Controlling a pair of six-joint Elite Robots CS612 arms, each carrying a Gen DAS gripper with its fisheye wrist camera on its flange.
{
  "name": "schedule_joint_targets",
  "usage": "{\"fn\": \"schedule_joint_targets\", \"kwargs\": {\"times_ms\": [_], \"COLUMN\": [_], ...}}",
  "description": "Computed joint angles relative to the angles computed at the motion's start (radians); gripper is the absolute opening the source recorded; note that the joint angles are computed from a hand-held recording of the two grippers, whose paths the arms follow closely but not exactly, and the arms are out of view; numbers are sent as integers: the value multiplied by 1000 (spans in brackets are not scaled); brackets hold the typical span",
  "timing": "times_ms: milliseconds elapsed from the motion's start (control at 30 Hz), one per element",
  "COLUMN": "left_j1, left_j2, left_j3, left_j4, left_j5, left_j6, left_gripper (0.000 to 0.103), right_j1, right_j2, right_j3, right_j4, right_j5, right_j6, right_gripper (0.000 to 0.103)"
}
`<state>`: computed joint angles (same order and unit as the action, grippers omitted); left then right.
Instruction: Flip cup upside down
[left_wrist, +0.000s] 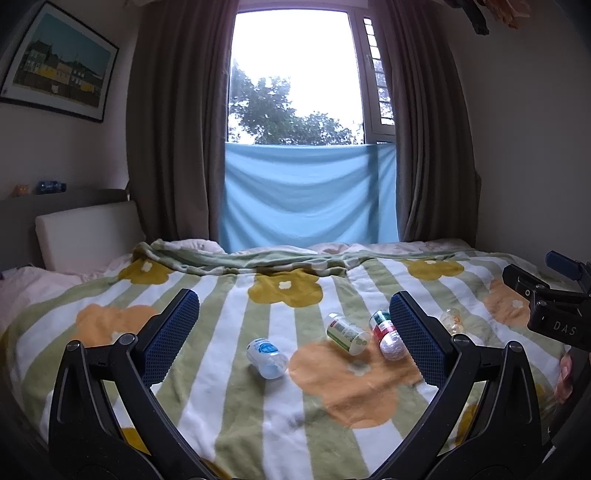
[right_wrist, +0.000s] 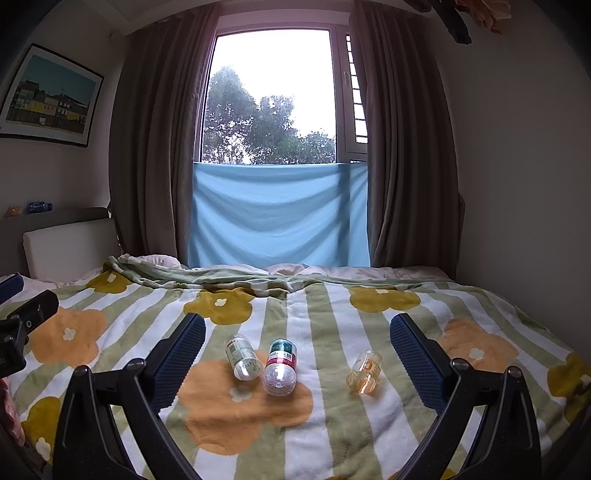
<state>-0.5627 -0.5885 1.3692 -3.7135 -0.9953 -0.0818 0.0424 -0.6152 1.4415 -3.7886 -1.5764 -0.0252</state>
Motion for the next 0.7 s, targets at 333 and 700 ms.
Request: {"fn": "schedule_joint_targets", "kwargs": {"times_ms": [333,700], "left_j1": [18,39], "left_j2": [11,31], "left_j3": [-19,-62], "left_j4": [76,176], "left_j5": [-45,-59], "left_j6": [-26,-63], "left_gripper": [103,103], "right_j1": [-24,-47], "right_j2": [63,311], "right_j3": [-180,-787], "right_j4": [252,1129], "right_j5": [56,214], "right_j6": [21,63], "right_gripper": [100,100]}}
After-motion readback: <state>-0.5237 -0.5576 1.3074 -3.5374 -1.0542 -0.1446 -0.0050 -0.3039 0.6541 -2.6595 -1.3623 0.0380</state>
